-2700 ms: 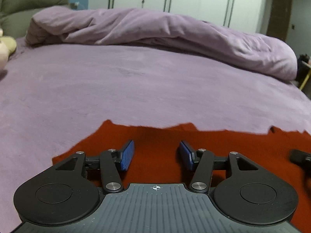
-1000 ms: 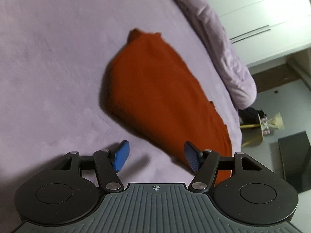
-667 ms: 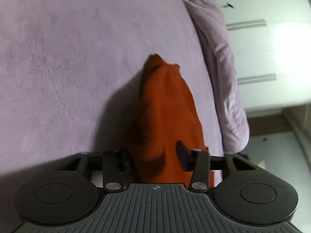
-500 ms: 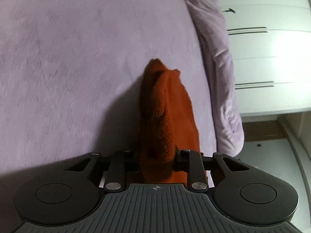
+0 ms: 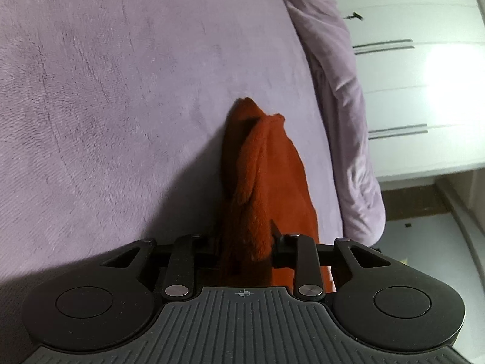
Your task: Fold small clothes
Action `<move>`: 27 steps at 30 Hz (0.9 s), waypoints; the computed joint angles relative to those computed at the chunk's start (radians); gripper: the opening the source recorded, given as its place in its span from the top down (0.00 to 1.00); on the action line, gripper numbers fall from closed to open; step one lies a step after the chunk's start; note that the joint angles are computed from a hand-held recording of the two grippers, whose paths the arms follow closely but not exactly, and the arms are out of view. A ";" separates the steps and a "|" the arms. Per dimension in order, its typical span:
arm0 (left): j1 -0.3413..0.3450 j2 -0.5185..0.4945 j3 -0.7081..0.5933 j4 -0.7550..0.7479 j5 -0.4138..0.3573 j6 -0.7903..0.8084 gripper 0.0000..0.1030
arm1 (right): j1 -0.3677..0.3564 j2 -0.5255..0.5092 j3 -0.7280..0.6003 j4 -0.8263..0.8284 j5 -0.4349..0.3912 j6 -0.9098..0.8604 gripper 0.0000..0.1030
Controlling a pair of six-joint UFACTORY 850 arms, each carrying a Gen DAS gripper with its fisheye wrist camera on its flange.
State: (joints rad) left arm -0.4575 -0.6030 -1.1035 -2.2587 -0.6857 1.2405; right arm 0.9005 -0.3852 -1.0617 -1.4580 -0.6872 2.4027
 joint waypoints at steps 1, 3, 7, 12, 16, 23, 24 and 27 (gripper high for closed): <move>0.002 -0.004 -0.006 0.005 -0.001 -0.010 0.74 | -0.005 0.008 0.002 0.005 0.012 -0.010 0.86; 0.003 0.000 -0.007 0.007 0.009 -0.012 0.78 | -0.013 0.035 0.022 -0.018 0.033 0.027 0.86; -0.011 0.031 0.008 -0.042 0.045 0.096 0.80 | 0.000 0.066 0.059 -0.057 -0.006 0.120 0.87; -0.036 0.071 0.001 -0.062 0.113 0.211 0.81 | 0.007 0.053 0.055 -0.049 -0.016 0.156 0.87; -0.056 0.093 -0.011 -0.068 0.166 0.280 0.81 | -0.007 0.038 0.021 0.036 0.012 0.032 0.88; -0.085 0.100 -0.041 -0.043 0.250 0.303 0.81 | -0.026 0.056 0.053 -0.047 0.109 0.118 0.93; -0.088 0.104 -0.041 -0.044 0.263 0.315 0.81 | -0.030 0.063 0.055 -0.048 0.111 0.099 0.93; -0.105 0.119 -0.061 -0.025 0.312 0.345 0.81 | -0.037 0.113 0.085 -0.063 0.112 0.169 0.93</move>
